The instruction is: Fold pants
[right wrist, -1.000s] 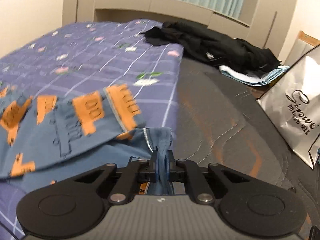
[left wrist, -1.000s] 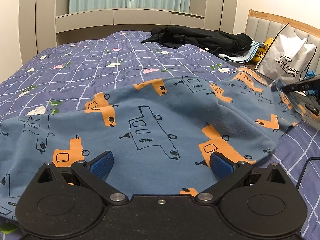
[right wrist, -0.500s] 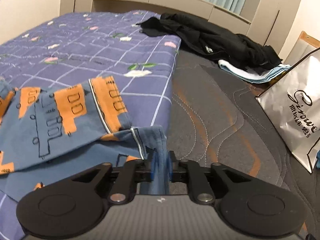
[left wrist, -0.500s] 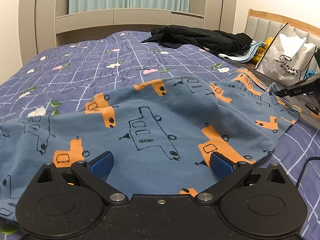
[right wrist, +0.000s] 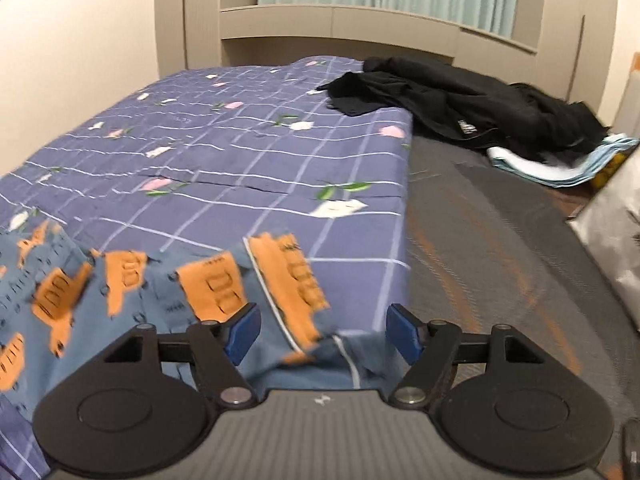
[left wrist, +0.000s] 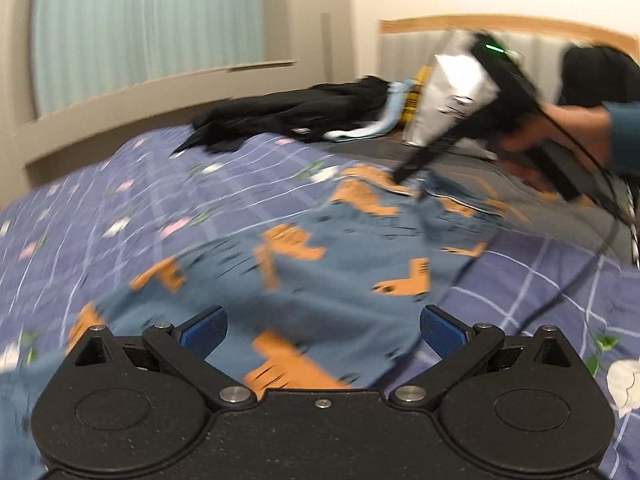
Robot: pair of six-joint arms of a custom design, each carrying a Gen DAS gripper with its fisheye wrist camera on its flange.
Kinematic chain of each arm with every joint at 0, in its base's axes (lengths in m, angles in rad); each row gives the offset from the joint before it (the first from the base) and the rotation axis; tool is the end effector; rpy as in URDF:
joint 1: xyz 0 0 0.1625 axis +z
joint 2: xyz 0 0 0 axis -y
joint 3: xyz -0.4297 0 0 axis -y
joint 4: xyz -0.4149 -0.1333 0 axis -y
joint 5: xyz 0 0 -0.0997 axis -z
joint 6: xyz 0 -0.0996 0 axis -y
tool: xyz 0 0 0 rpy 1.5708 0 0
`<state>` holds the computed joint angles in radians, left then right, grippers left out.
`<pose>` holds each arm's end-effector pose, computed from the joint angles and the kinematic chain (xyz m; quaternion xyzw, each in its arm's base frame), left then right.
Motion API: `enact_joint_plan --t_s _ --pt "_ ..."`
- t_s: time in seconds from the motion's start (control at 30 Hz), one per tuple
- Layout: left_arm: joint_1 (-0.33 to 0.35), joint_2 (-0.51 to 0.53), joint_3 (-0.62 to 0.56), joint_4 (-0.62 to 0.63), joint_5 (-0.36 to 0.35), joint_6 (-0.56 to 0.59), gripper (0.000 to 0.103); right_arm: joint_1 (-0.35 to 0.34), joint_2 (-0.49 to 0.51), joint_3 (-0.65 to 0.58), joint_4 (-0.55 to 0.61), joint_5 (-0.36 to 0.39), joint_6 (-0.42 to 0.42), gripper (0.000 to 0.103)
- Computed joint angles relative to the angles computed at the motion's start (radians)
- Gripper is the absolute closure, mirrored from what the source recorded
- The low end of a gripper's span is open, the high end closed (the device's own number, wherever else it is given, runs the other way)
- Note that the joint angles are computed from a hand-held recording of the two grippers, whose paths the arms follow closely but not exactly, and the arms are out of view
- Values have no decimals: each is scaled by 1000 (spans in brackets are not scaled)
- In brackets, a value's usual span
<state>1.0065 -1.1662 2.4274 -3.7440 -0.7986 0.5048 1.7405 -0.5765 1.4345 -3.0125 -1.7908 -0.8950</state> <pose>-0.0495 -0.4574 0.1975 0.2810 0.8002 -0.4178 0.3258 0.2397 -0.7385 0.0567 0.4559 -0.8362 0.2301 0.1998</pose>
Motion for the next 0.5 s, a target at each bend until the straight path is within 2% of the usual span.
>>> enact_joint_plan --t_s 0.13,0.27,0.3,0.37,0.4,0.43,0.47,0.5 --pt "-5 50 -34 15 -27 85 2 3 30 -70 111 4 29 34" --pt "-8 58 -44 76 -40 90 20 2 52 -119 185 -9 69 43" --pt "-4 58 -47 90 -45 84 25 1 54 -124 196 -9 76 51" --pt "2 48 -51 136 -54 56 43 0 56 -127 201 -13 79 66" --pt "5 43 -52 153 -56 43 47 -1 56 -124 194 -13 70 80" --pt "7 41 -55 167 -56 31 55 -2 52 -117 187 -4 60 88" --pt "9 40 -58 179 -53 22 61 -3 49 -112 185 5 54 91" --pt "9 38 -59 188 -49 13 62 -2 47 -108 181 8 49 95"
